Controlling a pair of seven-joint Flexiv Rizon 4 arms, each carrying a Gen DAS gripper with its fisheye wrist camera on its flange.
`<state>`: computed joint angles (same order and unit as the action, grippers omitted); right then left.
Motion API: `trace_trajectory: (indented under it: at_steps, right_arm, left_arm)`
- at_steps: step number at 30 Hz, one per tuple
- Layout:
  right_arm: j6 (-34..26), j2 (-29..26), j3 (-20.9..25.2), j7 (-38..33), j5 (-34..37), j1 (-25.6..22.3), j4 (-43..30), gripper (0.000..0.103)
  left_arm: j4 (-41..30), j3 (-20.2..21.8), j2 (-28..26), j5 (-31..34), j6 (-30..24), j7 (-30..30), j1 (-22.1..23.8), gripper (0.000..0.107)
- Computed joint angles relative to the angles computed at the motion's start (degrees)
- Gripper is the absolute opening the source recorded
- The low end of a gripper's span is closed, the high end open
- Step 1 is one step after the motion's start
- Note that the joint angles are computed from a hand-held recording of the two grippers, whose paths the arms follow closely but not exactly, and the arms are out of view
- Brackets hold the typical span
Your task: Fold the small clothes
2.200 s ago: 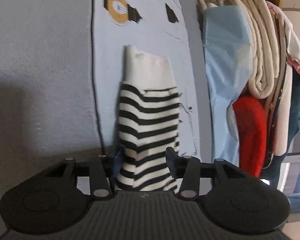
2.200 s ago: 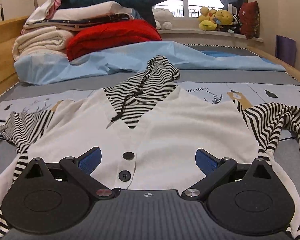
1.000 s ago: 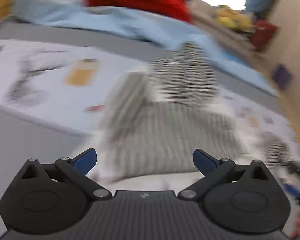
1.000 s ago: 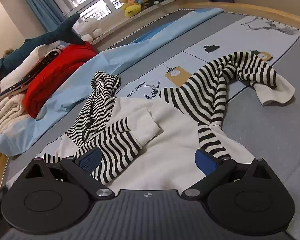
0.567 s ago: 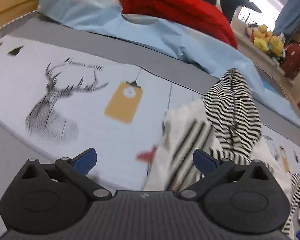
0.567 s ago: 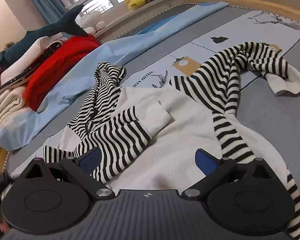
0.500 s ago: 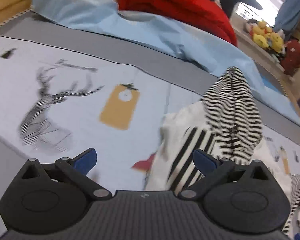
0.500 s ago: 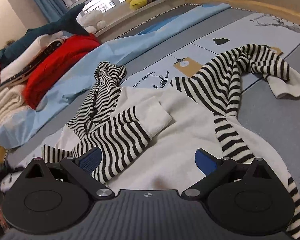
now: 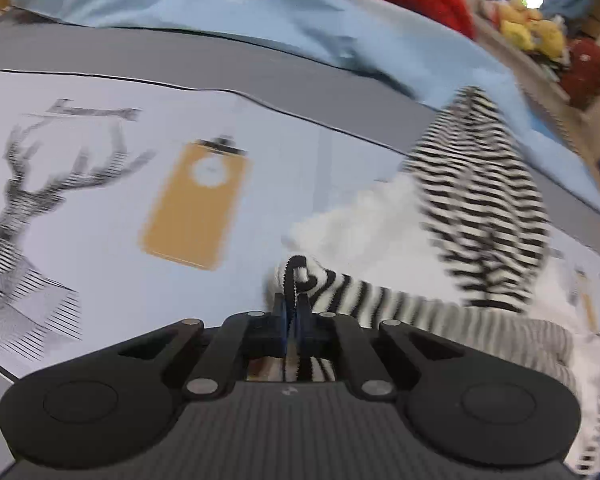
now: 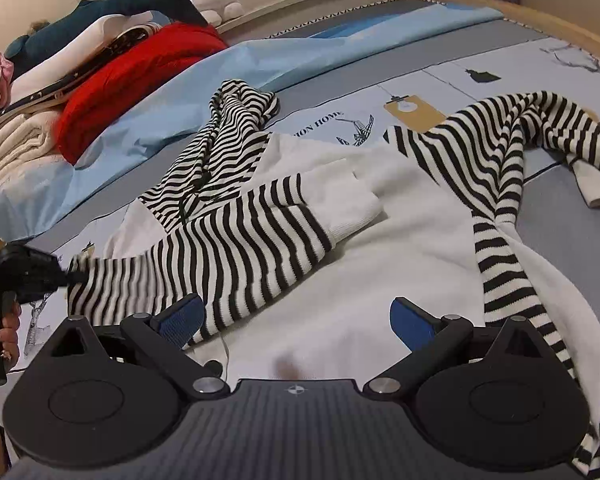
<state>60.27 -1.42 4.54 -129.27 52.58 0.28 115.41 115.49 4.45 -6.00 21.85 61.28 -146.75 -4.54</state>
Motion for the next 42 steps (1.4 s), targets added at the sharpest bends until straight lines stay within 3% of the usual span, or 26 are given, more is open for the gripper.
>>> trace_trajectory:
  at_steps: [2,4,5,7,9,10,13,15,18,20,22,26,29,30,33,38,40,42]
  right_arm:
    - [0.30,0.02,-0.09,0.16,0.29,-0.07,-0.08,0.099]
    - [0.33,-0.23,-0.15,0.50,0.06,-0.10,-0.23,0.099]
    - [0.32,-0.31,-0.11,0.77,-0.14,-0.09,-0.22,0.099]
    - [-0.69,-0.36,-0.19,0.96,-0.19,-0.29,-0.44,0.099]
    - [-0.84,-0.40,-0.19,1.19,-0.10,-0.39,-0.58,0.099]
    - [-0.88,-0.38,-0.21,1.06,0.08,-0.47,-0.66,0.099]
    - [-0.41,-0.27,-0.22,1.14,0.40,-0.60,-0.68,0.099]
    - [-0.94,-0.22,-0.39,1.39,0.65,-0.79,-0.88,0.099]
    - [-2.18,0.07,-0.67,1.41,1.14,-1.16,-1.03,0.099]
    - [-2.73,0.34,-0.91,0.91,1.50,-1.39,-1.05,0.099]
    - [-3.10,0.56,-1.12,0.37,1.62,-1.54,-1.03,0.099]
    - [-3.28,0.53,-1.60,0.79,1.25,-1.80,-1.13,0.099]
    - [-3.85,0.44,-2.09,1.15,2.08,-2.38,-1.71,0.099]
    - [-3.92,0.43,-2.20,1.28,2.39,-2.57,-1.87,0.099]
    - [-6.66,0.61,-2.74,0.79,3.44,-3.41,-2.37,0.099]
    - [-12.37,0.97,-3.33,-0.26,2.77,-4.40,-2.26,0.099]
    - [-14.25,1.24,-3.84,-0.15,3.09,-5.00,-1.91,0.099]
    - [-15.87,1.44,-4.42,-0.02,3.50,-5.65,-1.64,0.099]
  left_arm:
    - [0.60,1.27,0.78,3.30,-1.69,-4.39,0.11,0.004]
    - [4.41,1.92,1.97,1.35,4.69,-5.49,1.59,0.008]
    - [6.40,2.03,2.44,-0.16,8.46,-5.87,2.27,0.015]
    - [10.30,0.81,3.57,-6.64,14.00,-2.30,3.96,0.074]
    - [10.08,1.36,5.81,-1.59,12.95,-6.77,3.01,0.090]
    - [10.50,0.78,7.04,-1.28,12.30,-6.01,3.05,0.090]
    - [14.25,-1.12,9.46,-11.46,11.21,5.94,1.78,0.090]
    - [14.67,-2.81,10.37,-15.50,6.24,13.37,0.43,0.090]
    - [11.91,-6.17,10.76,-9.91,-5.76,16.18,-0.31,0.090]
    - [10.74,-7.86,10.80,-3.99,-12.15,13.82,-0.19,0.091]
    - [13.87,-5.74,12.63,-5.15,-9.65,12.34,-0.73,0.098]
    - [17.74,-4.56,17.03,-7.70,-9.82,10.23,0.82,0.100]
    - [14.52,-8.60,18.91,-2.41,-20.46,4.57,2.32,0.100]
    - [14.20,-8.98,19.55,-1.95,-21.69,3.55,2.03,0.100]
    - [15.18,-9.65,23.79,-3.20,-21.96,0.00,0.49,0.100]
    - [15.42,-17.43,29.76,1.93,-19.35,-17.17,-0.05,0.103]
    - [15.83,-19.92,29.90,3.66,-16.68,-22.41,-0.35,0.103]
    - [15.16,-20.67,28.00,4.53,-15.36,-22.52,-1.04,0.103]
